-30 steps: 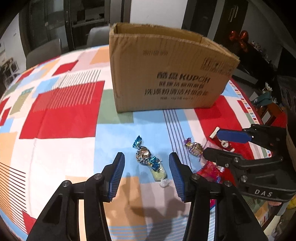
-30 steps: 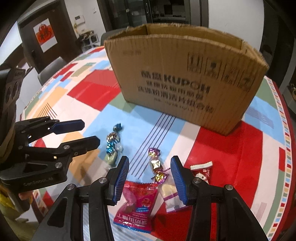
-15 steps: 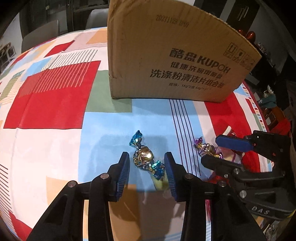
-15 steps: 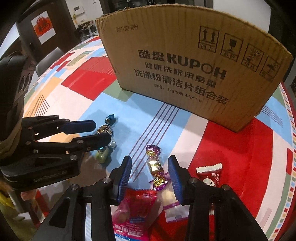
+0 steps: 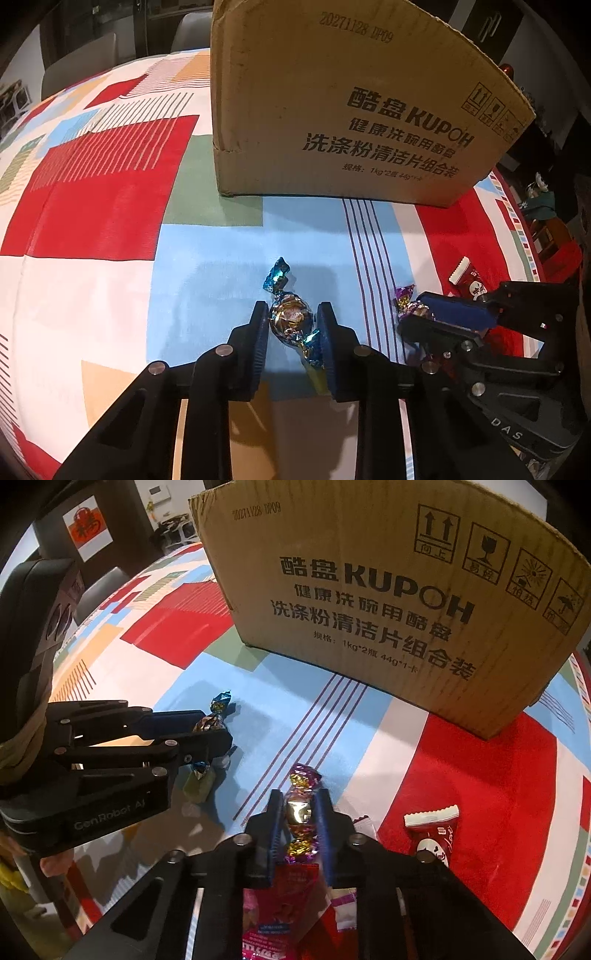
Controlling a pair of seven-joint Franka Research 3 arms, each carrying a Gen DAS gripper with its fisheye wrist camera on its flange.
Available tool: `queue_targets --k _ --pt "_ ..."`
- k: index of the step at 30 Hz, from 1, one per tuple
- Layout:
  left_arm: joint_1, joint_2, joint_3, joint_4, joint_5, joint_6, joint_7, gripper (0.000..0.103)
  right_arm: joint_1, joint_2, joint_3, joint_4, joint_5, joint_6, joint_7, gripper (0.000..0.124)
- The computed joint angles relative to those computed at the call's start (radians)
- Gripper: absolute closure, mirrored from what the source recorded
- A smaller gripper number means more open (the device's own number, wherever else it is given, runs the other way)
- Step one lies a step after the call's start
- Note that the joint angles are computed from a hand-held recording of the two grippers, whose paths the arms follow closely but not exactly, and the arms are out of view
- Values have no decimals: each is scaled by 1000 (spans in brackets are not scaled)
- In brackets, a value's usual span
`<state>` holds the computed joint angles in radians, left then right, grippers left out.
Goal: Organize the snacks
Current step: 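Grasp the blue-gold foil candy with the left tool while the right grasps the purple-gold candy, then carry both candies over the cardboard box and open both tools to drop them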
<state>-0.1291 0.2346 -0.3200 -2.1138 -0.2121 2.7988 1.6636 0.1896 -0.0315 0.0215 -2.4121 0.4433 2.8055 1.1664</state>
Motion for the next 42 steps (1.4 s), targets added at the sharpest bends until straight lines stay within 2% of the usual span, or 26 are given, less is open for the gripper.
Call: queue_targets --k 5,14,33,42 --pt "1 -21 -3 -15 -10 14 9 77 1 -19 -1 -11 12 22 5 106" --pt "-2 -111 -1 -84 -103 45 91 78 8 -81 -7 -45 27 45 8 106" --pt "-141 -281 97 -157 -210 124 201 78 42 -263 -35 -116 62 127 12 106" --pt "-172 -303 126 -133 -188 154 211 78 51 -307 -51 -112 72 164 26 106"
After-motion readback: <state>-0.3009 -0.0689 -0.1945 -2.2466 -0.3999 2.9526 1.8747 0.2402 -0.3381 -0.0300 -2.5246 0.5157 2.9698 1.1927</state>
